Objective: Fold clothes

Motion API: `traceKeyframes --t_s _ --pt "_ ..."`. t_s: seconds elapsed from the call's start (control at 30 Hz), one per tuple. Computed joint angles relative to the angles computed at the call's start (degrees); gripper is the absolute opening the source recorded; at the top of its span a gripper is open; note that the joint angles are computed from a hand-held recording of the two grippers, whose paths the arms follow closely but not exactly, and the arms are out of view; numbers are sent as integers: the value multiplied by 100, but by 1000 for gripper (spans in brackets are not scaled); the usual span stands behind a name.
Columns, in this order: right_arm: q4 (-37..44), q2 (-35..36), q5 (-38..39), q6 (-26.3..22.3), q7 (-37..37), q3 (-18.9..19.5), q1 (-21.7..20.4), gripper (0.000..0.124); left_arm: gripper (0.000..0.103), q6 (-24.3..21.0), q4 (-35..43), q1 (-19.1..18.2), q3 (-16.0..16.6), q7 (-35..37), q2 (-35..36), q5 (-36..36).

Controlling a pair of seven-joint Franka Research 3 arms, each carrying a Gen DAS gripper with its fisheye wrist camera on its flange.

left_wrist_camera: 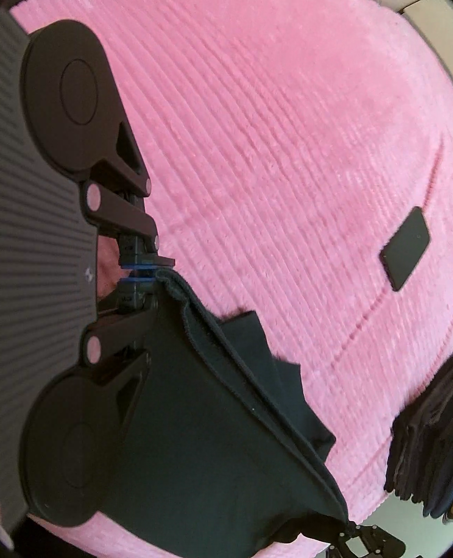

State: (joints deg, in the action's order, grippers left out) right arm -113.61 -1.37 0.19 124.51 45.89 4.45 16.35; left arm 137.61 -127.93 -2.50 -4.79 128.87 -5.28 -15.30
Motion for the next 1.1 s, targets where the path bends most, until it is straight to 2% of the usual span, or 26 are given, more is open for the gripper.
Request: traceKeyframes --t_s 0.17,0.27,0.3,0.37,0.4,0.47,0.57,0.67,0.73,0.8,0.93,0.97,1.0,1.03,1.07,1.1 --pt "137 386 202 139 579 -79 -62 1 3 137 174 72 -54 73 526 -66" --pt "160 466 515 218 1066 -150 -139 2 5 278 215 156 -121 -129 731 -160" --pt "117 442 591 317 1214 -167 -162 7 7 389 199 186 -131 -290 737 -135" --pt "-82 324 528 736 1712 -192 -185 61 6 602 176 236 -142 -623 754 -70" --pt "-195 248 507 974 1994 -205 -205 65 6 637 200 269 -135 -785 759 -41" --pt "-321 122 686 1221 2432 -241 -282 65 6 669 250 328 -122 -1077 756 23" --pt "-651 -183 665 1658 3463 -259 -392 65 8 647 227 386 -116 -1213 640 -25" --pt "-1153 -643 1059 1904 4149 -263 -479 65 21 563 179 390 -107 -1186 568 -260" --pt "-1497 -901 1377 1988 4015 -271 -445 65 28 505 161 376 -110 -1151 574 -374" --pt "-1809 -1121 1656 2046 3753 -278 -376 65 28 439 139 356 -123 -1136 603 -424" --pt "-2044 -1106 1933 2080 3231 -252 -253 64 28 517 85 322 -171 -1215 714 -518" --pt "-2071 -1067 2021 2130 3190 -251 -242 51 28 545 75 319 -183 -1202 733 -532" --pt "-2077 -1009 2094 2174 3201 -251 -247 31 28 571 65 315 -196 -1185 751 -546" --pt "-2086 -978 2143 2229 3278 -250 -272 3 27 582 62 314 -206 -1146 758 -539" --pt "-2099 -989 2152 2300 3462 -244 -325 3 26 592 60 313 -214 -1105 765 -534" --pt "-2131 -1024 2167 2401 3638 -246 -377 3 14 591 66 317 -219 -1048 764 -540"
